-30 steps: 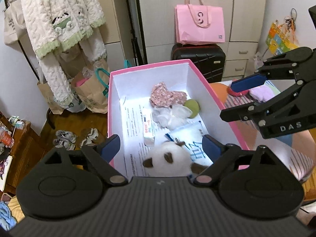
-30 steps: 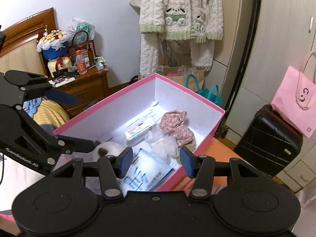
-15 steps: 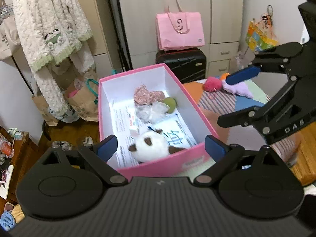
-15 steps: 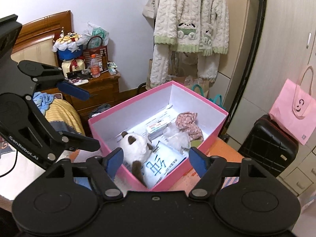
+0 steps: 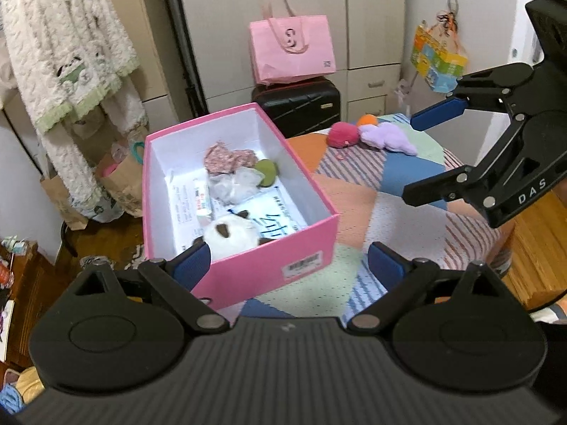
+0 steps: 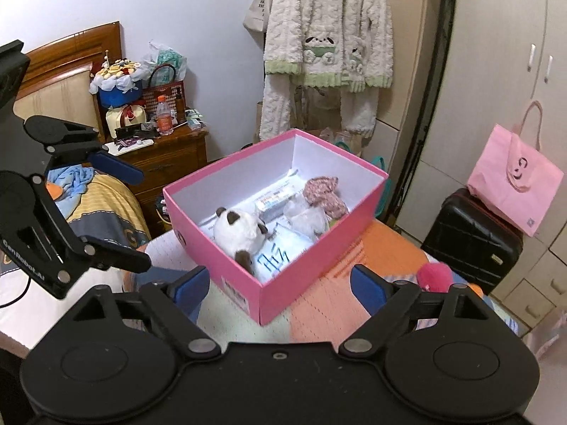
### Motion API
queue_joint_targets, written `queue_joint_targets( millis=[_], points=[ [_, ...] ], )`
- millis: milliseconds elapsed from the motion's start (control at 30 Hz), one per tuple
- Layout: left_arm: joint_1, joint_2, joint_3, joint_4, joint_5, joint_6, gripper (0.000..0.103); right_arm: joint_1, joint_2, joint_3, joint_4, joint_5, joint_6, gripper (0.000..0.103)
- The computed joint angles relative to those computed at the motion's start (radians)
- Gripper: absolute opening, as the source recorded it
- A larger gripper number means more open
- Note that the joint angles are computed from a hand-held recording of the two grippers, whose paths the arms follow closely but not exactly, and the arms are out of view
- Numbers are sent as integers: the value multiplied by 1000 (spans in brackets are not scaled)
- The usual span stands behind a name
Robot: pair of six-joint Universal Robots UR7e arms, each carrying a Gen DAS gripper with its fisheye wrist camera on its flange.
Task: Organize soft objects
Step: 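Move both tools back toward the lilac plush toy on the quilt, then close the right tool on the lilac plush toy while the left tool closes on it too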
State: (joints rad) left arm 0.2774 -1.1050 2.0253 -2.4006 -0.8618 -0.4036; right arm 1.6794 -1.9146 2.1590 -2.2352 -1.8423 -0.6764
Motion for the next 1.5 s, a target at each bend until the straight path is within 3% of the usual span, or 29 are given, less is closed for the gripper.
queue_joint_targets(
  millis=[133, 400, 500, 667, 800, 1033, 1167, 1367, 1500],
  points=[
    [-7, 25, 0, -43, -40, 30, 96, -74, -82, 32, 18, 26, -41, 91],
    [1, 113, -48, -109, -123, 100, 96, -307, -220, 70, 30, 113, -169, 91],
    [12, 154, -70, -154, -142, 125, 96, -409, -250, 73, 29, 178, -235, 91],
    [30, 228, -96, -255, -160, 159, 96, -557, -265, 89, -11, 284, -346, 91],
    [42, 292, -129, -325, -167, 201, 96, -632, -242, 116, -109, 306, -410, 91],
    [83, 415, -224, -400, -205, 239, 96, -732, -169, 121, -211, 370, -479, 91],
    [115, 498, -290, -461, -217, 256, 96, -767, -93, 103, -264, 403, -461, 91],
    [153, 622, -379, -587, -194, 301, 96, -752, 34, 94, -417, 358, -478, 91],
    [185, 692, -452, -617, -227, 299, 96, -728, 104, 82, -480, 322, -487, 91]
  ],
)
